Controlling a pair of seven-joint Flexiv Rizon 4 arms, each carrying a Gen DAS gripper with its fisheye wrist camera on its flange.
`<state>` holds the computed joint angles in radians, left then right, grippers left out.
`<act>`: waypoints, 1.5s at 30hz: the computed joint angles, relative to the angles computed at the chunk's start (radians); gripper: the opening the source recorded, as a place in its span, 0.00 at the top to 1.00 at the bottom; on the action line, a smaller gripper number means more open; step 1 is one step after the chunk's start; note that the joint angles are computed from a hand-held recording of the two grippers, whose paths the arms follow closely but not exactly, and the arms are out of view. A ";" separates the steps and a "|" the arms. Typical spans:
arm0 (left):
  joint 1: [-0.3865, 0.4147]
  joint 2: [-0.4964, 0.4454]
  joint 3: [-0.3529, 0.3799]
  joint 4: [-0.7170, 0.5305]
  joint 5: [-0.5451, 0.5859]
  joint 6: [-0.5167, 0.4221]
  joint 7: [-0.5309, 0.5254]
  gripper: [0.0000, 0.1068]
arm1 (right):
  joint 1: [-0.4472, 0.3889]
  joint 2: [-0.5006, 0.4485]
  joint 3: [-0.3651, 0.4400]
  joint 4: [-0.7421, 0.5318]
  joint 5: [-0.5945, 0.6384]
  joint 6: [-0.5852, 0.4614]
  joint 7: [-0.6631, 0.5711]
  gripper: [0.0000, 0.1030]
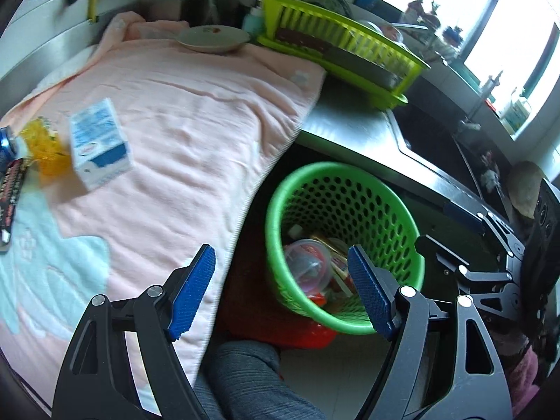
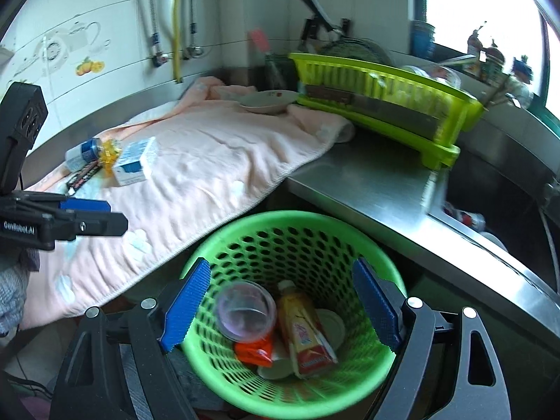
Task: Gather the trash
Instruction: 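Grasp the white-blue milk carton with the right tool while the left tool reaches the yellow bag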
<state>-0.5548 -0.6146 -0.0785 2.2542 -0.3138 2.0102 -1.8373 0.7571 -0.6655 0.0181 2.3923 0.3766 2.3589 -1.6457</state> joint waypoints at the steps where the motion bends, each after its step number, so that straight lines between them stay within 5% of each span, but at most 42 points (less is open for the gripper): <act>1: -0.006 0.011 0.015 0.015 -0.009 0.006 -0.002 0.28 | -0.001 0.003 0.003 -0.014 -0.020 -0.020 -0.001 0.22; 14: 0.053 0.132 0.107 0.219 -0.133 0.093 0.002 0.28 | 0.028 -0.009 0.006 -0.236 -0.226 -0.248 0.042 0.22; 27: 0.140 0.170 0.153 0.330 -0.275 0.131 0.072 0.28 | 0.069 -0.143 -0.012 -0.548 -0.427 -0.473 0.192 0.22; 39: 0.339 0.139 0.126 0.324 -0.130 0.128 0.006 0.28 | 0.076 -0.311 -0.038 -0.839 -0.624 -0.706 0.387 0.22; 45: 0.376 0.123 0.116 0.265 -0.080 0.092 -0.017 0.28 | 0.076 -0.359 -0.045 -0.909 -0.700 -0.770 0.448 0.22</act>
